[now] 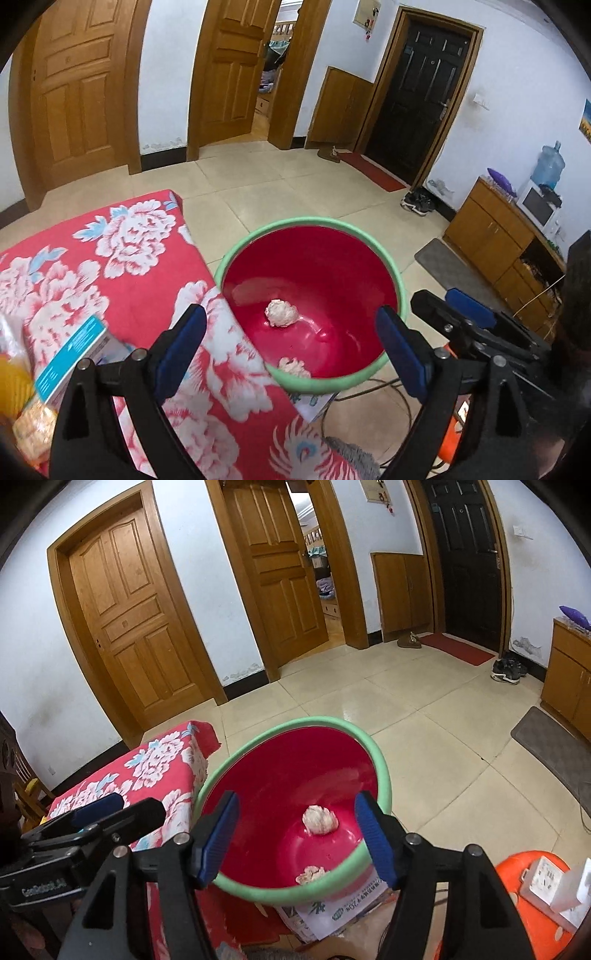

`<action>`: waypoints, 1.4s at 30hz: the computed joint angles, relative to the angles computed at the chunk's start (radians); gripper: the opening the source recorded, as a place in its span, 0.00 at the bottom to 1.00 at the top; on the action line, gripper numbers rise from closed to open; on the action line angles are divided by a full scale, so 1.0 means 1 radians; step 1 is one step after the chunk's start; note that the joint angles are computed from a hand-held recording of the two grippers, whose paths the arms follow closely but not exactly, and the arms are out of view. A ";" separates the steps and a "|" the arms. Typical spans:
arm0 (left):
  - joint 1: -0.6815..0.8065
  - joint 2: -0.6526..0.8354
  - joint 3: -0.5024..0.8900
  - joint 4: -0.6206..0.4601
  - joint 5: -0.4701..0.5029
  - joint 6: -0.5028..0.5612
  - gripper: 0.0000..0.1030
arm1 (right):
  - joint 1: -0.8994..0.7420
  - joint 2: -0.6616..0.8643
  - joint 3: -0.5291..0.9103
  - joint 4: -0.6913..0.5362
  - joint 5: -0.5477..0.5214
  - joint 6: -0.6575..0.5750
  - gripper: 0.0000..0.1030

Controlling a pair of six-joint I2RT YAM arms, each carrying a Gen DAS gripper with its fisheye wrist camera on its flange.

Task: Collect trash
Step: 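Carry both crumpled wads over the red bucket and open both grippers, then move both tools back over the table toward the remaining items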

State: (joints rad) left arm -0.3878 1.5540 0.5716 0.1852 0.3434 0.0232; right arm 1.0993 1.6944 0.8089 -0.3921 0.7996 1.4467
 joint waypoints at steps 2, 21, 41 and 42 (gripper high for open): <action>0.001 -0.039 -0.030 -0.010 -0.006 0.008 0.89 | 0.027 0.002 0.012 -0.033 0.001 0.034 0.66; 0.272 -0.515 -0.264 -0.289 0.054 0.200 0.89 | 0.251 0.169 0.294 -0.300 0.013 0.213 0.66; 0.930 -0.761 -0.329 -0.720 0.366 0.707 0.89 | 0.371 0.351 0.594 -0.445 0.025 0.133 0.66; 0.965 -0.735 -0.322 -0.721 0.378 0.733 0.89 | 0.368 0.368 0.615 -0.447 0.020 0.121 0.66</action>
